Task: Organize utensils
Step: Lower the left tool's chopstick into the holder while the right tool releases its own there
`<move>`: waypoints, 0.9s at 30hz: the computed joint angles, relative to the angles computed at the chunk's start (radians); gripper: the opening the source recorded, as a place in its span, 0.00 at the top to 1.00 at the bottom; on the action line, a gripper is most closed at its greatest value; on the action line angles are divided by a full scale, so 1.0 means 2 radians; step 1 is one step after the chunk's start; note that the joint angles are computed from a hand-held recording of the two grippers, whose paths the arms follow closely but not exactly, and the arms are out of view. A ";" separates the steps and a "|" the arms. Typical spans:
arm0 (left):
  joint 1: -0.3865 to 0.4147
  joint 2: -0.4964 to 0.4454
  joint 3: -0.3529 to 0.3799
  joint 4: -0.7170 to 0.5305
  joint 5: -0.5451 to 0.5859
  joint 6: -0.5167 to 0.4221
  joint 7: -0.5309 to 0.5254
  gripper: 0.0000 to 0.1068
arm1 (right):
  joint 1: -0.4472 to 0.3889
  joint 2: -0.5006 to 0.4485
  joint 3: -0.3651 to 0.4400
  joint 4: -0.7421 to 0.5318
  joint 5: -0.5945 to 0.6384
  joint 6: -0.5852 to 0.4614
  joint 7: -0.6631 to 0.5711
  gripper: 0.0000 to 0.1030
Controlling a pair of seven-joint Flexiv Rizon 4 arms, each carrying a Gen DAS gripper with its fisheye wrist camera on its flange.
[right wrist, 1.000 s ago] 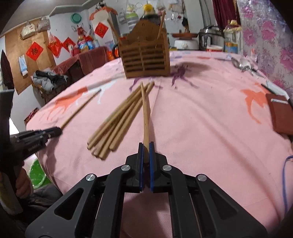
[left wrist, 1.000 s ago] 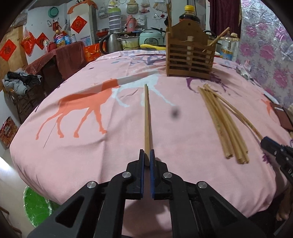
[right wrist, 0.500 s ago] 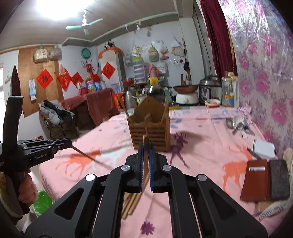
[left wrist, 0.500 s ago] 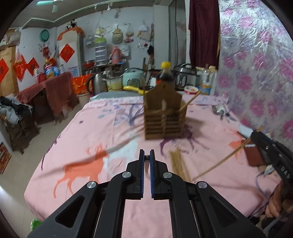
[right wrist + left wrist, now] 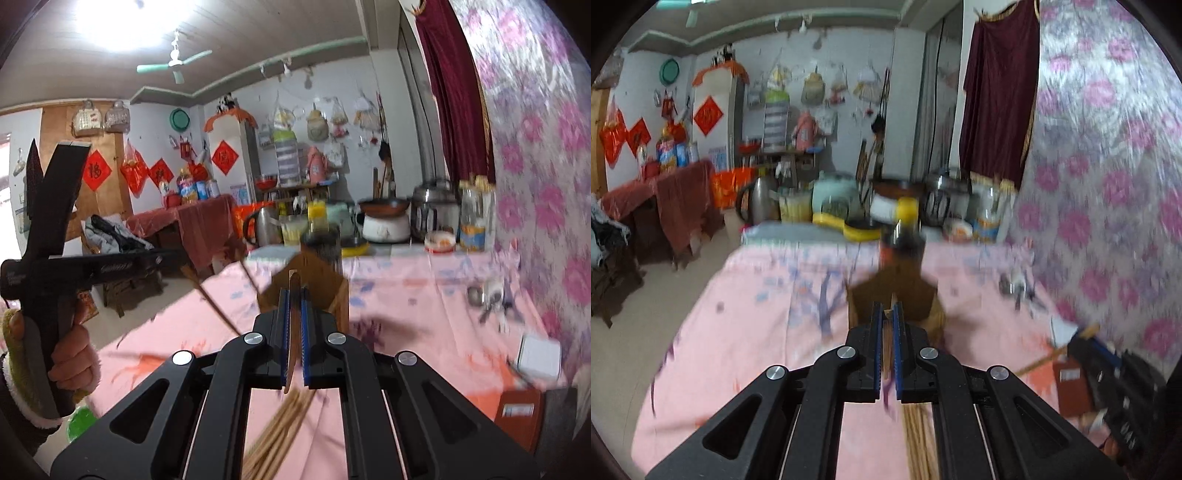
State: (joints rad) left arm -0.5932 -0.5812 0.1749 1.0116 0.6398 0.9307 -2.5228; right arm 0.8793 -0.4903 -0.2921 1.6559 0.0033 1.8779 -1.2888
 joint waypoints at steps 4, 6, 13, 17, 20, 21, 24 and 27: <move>0.010 -0.042 0.013 -0.088 0.005 -0.014 0.003 0.95 | 0.020 -0.047 -0.055 -0.080 0.005 -0.018 0.017 0.94; 0.016 -0.064 0.018 -0.123 0.001 -0.020 0.003 0.95 | 0.013 -0.079 -0.068 -0.130 0.000 -0.031 0.039 0.94; 0.042 -0.124 0.010 -0.163 -0.053 -0.049 0.022 0.71 | -0.074 -0.164 0.024 -0.264 -0.079 -0.149 0.092 0.91; 0.022 -0.096 0.035 -0.106 -0.034 -0.043 0.001 0.54 | -0.048 -0.138 -0.019 -0.196 -0.078 -0.089 0.118 0.89; 0.009 -0.071 0.043 -0.070 -0.014 -0.042 -0.021 0.48 | -0.029 -0.111 -0.042 -0.145 -0.085 -0.056 0.129 0.89; 0.007 -0.067 0.043 -0.065 -0.008 -0.044 -0.025 0.47 | -0.021 -0.102 -0.052 -0.127 -0.082 -0.047 0.130 0.89; -0.010 -0.043 0.048 -0.035 0.019 -0.051 -0.052 0.40 | 0.001 -0.075 -0.066 -0.080 -0.065 -0.023 0.124 0.85; -0.033 -0.011 0.051 0.014 0.057 -0.055 -0.092 0.33 | 0.033 -0.047 -0.083 -0.027 -0.033 -0.001 0.103 0.75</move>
